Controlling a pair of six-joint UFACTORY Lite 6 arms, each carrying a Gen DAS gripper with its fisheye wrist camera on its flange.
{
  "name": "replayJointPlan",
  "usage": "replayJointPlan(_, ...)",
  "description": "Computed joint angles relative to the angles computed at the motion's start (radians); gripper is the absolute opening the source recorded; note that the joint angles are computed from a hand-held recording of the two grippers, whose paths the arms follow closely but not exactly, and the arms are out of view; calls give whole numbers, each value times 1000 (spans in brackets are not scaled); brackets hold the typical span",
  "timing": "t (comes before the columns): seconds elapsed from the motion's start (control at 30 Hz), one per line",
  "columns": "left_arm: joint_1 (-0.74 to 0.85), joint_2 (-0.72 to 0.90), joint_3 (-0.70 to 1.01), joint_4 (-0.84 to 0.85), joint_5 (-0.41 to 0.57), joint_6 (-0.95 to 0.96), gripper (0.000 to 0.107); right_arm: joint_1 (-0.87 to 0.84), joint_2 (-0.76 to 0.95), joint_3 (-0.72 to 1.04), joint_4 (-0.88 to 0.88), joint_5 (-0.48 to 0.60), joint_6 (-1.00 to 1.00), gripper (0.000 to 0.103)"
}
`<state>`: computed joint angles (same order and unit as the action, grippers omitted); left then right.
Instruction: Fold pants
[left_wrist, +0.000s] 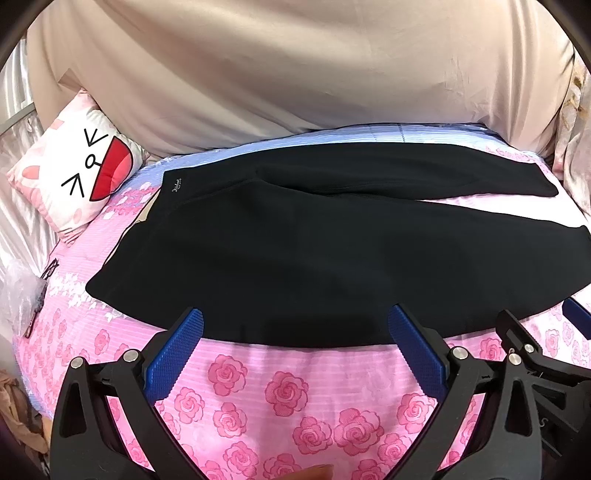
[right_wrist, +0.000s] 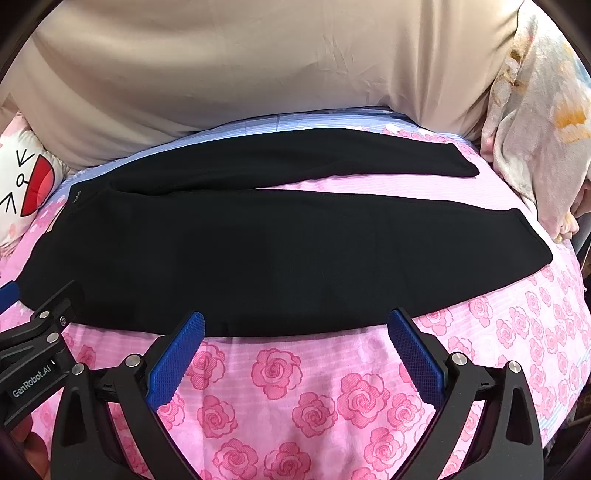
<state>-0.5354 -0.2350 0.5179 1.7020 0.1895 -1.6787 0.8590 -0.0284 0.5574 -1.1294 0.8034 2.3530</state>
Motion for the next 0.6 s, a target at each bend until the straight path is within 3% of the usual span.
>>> replayJointPlan(0.2,-13,30,17,27,14,-29,98,-11,16,2,-10,-14,8,98)
replayJointPlan(0.33,-56,84,48,-22,77,10,98,-30,31,7,-16,-27,-3,98)
replayJointPlan(0.47,-33,131,87,39,47,-50,98,-54,18,-10,-29,13,-35,98)
replayJointPlan(0.6,14,202,165,162,-8,-155,98,-175,-212,-165,-148,20,-41,98)
